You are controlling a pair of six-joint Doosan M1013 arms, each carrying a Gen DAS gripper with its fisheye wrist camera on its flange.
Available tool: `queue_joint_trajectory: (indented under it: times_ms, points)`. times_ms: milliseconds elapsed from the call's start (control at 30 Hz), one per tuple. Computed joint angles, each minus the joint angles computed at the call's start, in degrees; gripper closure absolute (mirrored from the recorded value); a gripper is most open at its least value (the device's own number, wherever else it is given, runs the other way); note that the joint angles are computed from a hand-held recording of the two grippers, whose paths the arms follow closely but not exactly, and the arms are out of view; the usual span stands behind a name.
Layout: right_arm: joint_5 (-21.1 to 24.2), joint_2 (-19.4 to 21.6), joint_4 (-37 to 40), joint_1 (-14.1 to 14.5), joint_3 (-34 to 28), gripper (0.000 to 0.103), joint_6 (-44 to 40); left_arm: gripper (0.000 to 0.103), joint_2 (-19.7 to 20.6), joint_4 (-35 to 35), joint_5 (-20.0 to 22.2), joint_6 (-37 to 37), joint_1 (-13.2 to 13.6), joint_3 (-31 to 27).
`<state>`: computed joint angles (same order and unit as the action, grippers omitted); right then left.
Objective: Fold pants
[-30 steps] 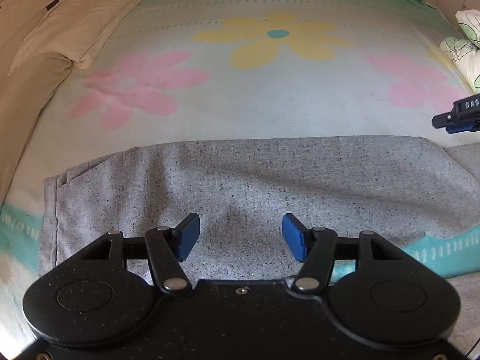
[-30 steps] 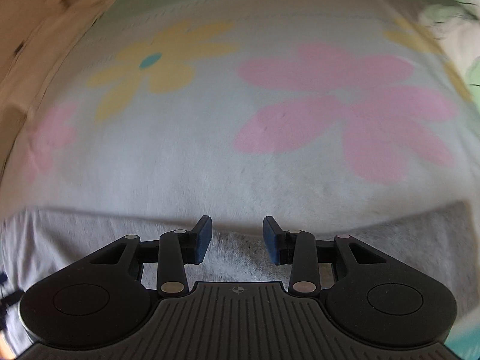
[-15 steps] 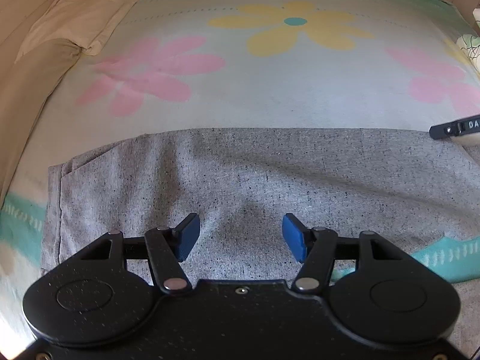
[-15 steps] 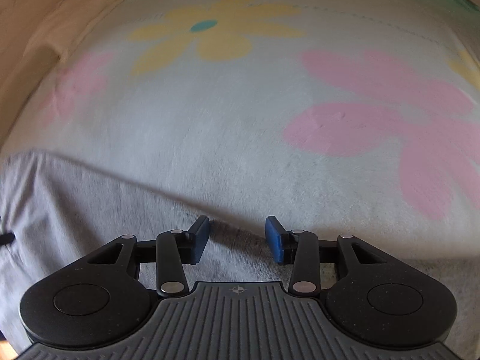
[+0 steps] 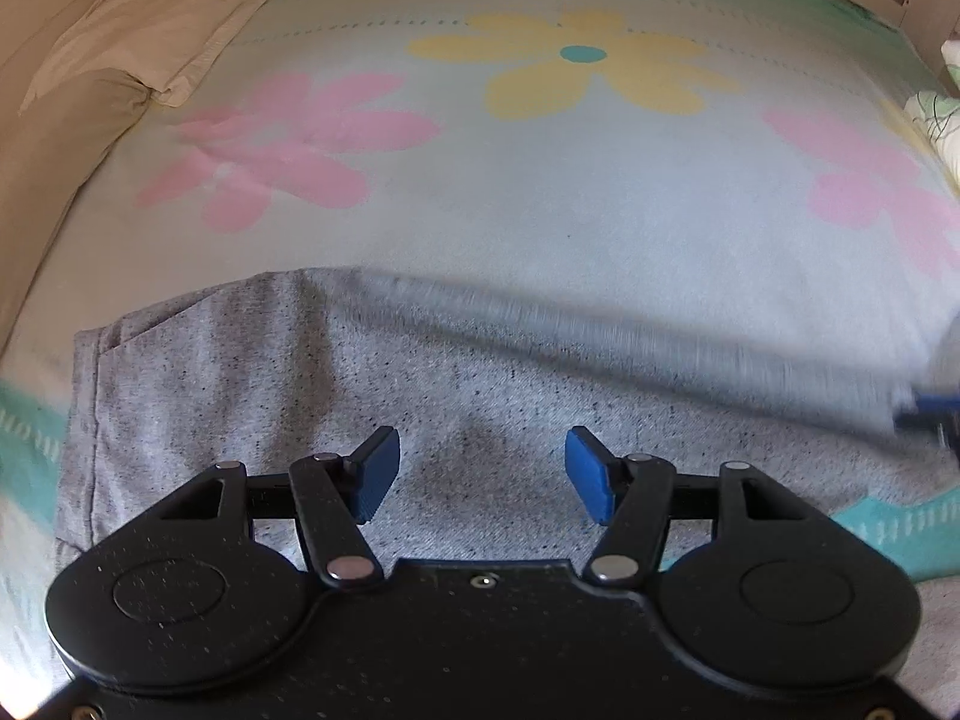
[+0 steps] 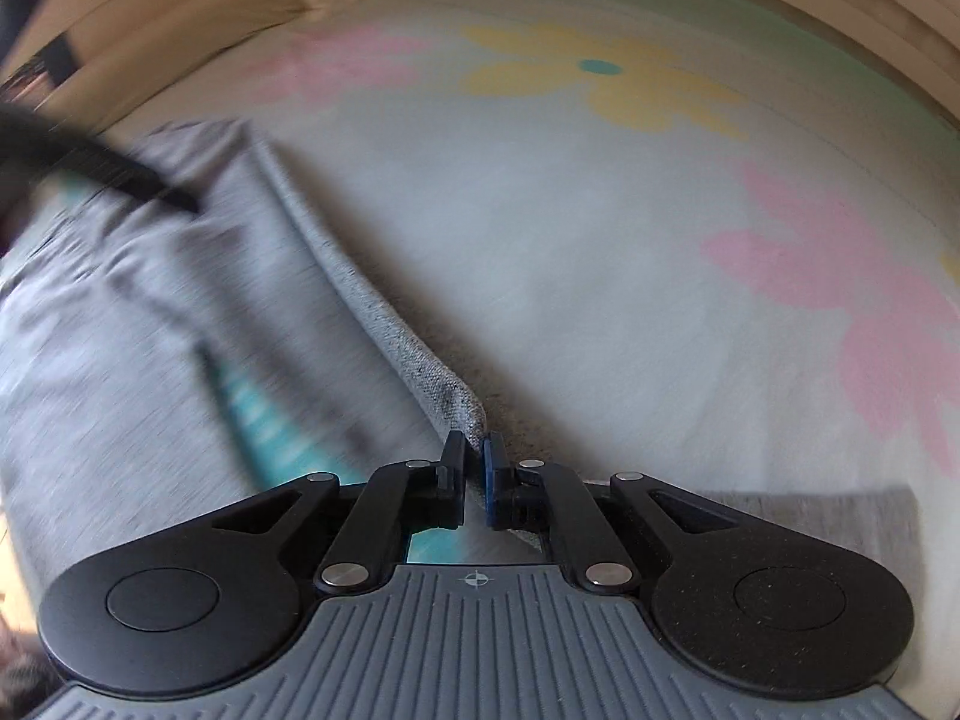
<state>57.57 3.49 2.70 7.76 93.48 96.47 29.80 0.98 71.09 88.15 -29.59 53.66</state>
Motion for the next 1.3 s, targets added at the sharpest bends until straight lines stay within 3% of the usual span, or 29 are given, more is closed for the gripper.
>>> queue_joint_trajectory:
  times_ms: [167, 567, 733, 800, 933, 967, 1000, 1033, 1067, 1133, 1200, 1300]
  points:
    - [-0.4, -2.5, 0.1, 2.6, 2.5, 0.097, -0.2, 0.03, 0.6, -1.9, 0.0, -1.8, 0.4, -0.3]
    - [-1.4, -4.1, -4.1, 5.3, 3.9, 0.097, 4.1, 0.03, 5.6, -2.6, 6.4, -6.4, 1.1, -5.2]
    - [-1.9, -4.6, -6.0, 5.9, 4.7, 0.097, 4.7, 0.029, 4.5, -6.2, 1.5, -5.5, 1.8, -4.6]
    - [-2.8, -4.2, -6.7, 6.6, 5.2, 0.097, 5.5, 0.024, 4.4, -5.4, 0.4, -5.8, 1.8, -4.8]
    - [-3.3, -4.4, -7.1, 6.9, 5.7, 0.097, 6.0, 0.024, 6.8, -3.7, 5.1, -8.4, 1.8, -8.0]
    - [-3.4, -4.5, -7.0, 6.8, 5.9, 0.097, 6.2, 0.025, 7.4, -3.1, 6.2, -9.0, 1.7, -8.6]
    - [-3.6, -4.6, -6.9, 6.8, 6.0, 0.096, 6.7, 0.049, 7.7, -1.7, 6.9, -9.4, 1.4, -8.7]
    - [-3.9, -4.8, -6.8, 6.7, 6.1, 0.096, 7.7, 0.098, 7.7, -1.1, 7.3, -8.7, 1.4, -8.4]
    - [-4.1, -4.8, -6.8, 6.6, 6.1, 0.096, 9.5, 0.096, 7.8, -1.4, 7.9, -8.9, 1.4, -8.2]
    - [-5.6, -5.7, -4.7, 5.4, 6.4, 0.096, 13.0, 0.096, 6.3, -2.4, 5.2, -11.3, 1.7, -5.8]
    - [-8.2, -7.0, -3.0, 3.5, 6.8, 0.082, 18.9, 0.097, 5.5, -1.1, 3.9, -10.6, 1.5, -4.8]
    - [-8.8, -7.5, -9.5, 1.9, 6.0, 0.077, 35.2, 0.097, 3.9, 1.4, 0.9, -10.1, 0.5, -3.0]
